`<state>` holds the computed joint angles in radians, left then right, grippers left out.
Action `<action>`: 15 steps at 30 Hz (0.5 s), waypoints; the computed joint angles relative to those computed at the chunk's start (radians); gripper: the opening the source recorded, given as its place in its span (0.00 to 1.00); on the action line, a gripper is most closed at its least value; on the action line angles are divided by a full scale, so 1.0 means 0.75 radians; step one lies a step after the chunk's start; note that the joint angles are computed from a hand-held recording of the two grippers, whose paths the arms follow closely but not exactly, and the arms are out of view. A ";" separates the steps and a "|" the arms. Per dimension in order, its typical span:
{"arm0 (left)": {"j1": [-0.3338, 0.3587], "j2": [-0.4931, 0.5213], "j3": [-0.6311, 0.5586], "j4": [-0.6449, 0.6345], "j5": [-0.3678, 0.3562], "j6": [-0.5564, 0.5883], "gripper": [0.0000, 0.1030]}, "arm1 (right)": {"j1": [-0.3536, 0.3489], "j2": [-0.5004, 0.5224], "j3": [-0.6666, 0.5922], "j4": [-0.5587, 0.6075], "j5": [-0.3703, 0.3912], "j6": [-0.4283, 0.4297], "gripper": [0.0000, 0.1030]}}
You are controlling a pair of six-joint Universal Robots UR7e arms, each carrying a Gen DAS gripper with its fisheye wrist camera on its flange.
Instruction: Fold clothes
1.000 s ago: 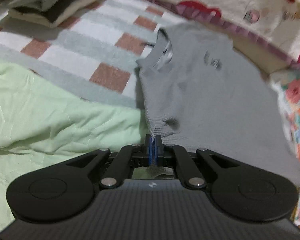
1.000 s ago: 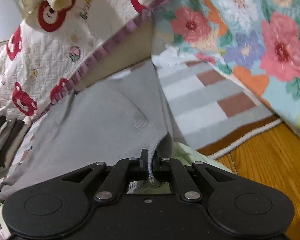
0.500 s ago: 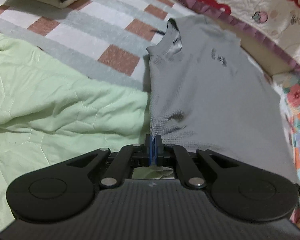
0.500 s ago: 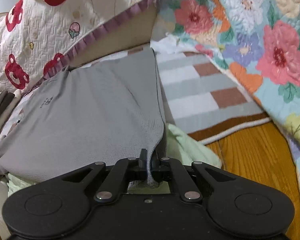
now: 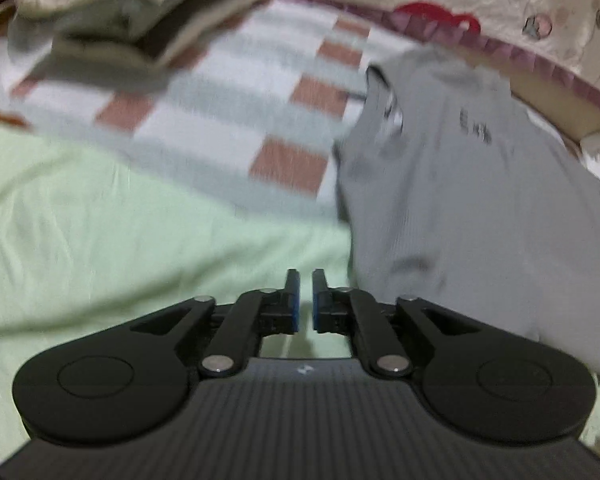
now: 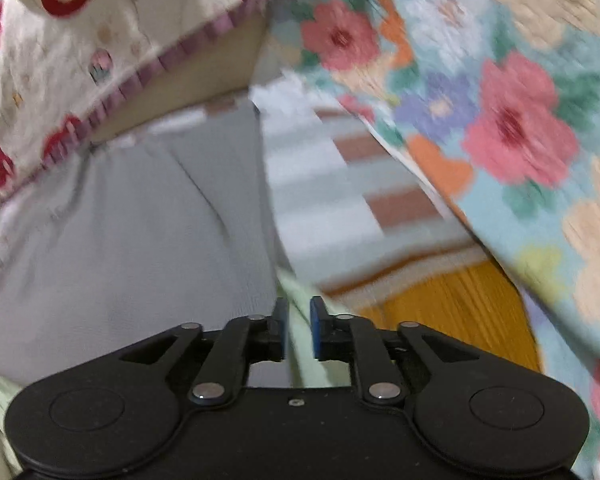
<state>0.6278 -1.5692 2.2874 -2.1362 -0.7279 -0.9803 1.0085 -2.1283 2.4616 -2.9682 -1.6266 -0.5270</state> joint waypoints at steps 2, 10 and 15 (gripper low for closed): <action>0.047 0.060 -0.056 -0.130 -0.012 0.152 0.21 | 0.043 0.088 -0.076 -0.019 0.045 0.020 0.21; 0.268 0.398 -0.649 -0.241 -0.296 0.734 0.32 | 0.636 0.690 -0.745 0.133 -0.227 -0.111 0.29; 0.239 0.645 -1.031 -0.061 -0.212 0.937 0.48 | 0.852 0.896 -1.080 0.367 -0.357 -0.271 0.49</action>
